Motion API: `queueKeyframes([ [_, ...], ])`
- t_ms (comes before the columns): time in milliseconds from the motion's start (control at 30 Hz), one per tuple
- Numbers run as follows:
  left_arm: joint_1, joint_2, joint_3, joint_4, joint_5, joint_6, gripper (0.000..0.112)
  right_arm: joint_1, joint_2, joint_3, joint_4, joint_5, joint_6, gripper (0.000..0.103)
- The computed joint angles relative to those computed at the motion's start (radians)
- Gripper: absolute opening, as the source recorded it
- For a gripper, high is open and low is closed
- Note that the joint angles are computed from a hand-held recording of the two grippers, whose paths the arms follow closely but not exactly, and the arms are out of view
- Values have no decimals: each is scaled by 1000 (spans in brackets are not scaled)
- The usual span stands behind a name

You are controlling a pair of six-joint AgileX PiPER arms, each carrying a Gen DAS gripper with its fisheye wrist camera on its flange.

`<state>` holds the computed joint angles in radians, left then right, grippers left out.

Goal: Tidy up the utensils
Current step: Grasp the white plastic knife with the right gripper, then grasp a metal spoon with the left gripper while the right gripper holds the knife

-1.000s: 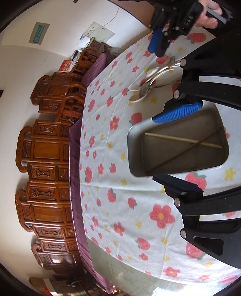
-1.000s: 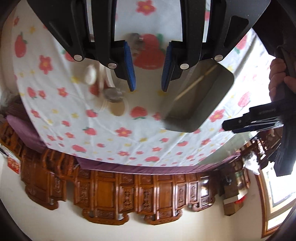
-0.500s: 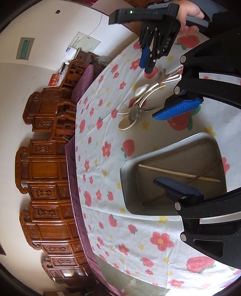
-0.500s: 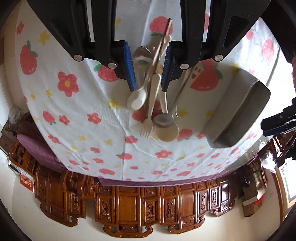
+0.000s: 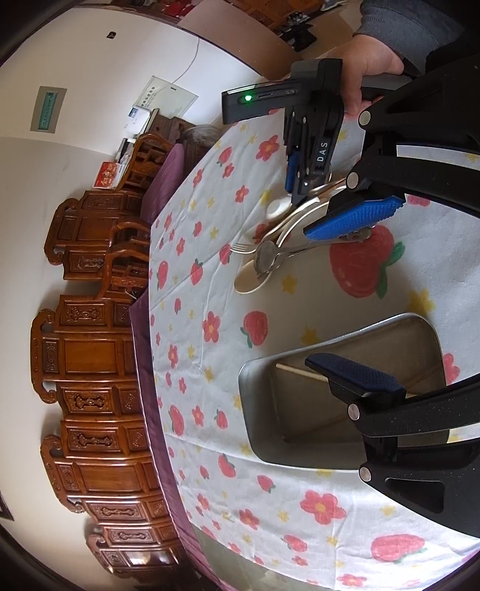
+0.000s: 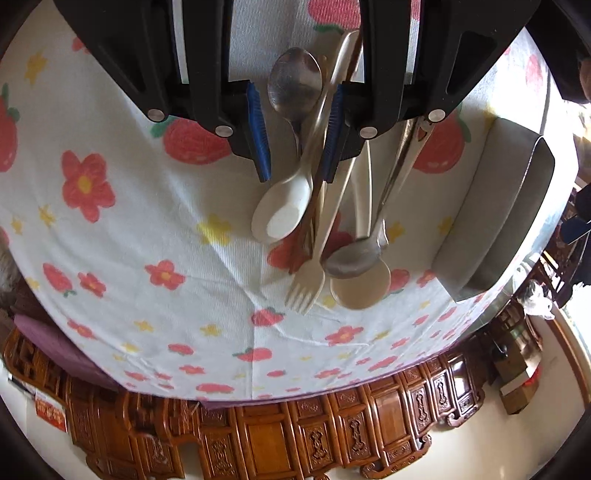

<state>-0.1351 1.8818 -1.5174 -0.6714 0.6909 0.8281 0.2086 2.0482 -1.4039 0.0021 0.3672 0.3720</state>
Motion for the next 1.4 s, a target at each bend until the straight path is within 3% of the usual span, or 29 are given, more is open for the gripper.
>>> queueKeyframes([
  [100, -10, -2, 10, 4, -8, 0, 61, -5, 5, -4, 57, -2, -53, 26],
  [133, -14, -2, 12, 6, -10, -2, 61, -9, 4, -4, 79, 0, -76, 16],
  [233, -28, -9, 25, 13, -21, -5, 61, -15, -14, 15, 166, -11, -166, 4],
  [333, -36, -15, 40, 12, -35, 3, 61, -30, -46, 45, 238, -25, -241, 4],
  [600, -74, -22, 61, 70, -73, -50, 61, -108, -130, 127, 627, -72, -599, 4],
  [867, -130, 6, 28, 196, -85, -154, 60, -144, -146, 133, 463, -88, -476, 4],
  [1000, -161, 64, -33, 267, -60, -231, 52, -148, -136, 127, 455, -87, -477, 4],
  [1200, -214, 200, -192, 366, 16, -344, 34, -139, -124, 115, 403, -78, -434, 4],
  [1400, -251, 338, -406, 444, 120, -484, 30, -144, -119, 112, 442, -78, -473, 5],
])
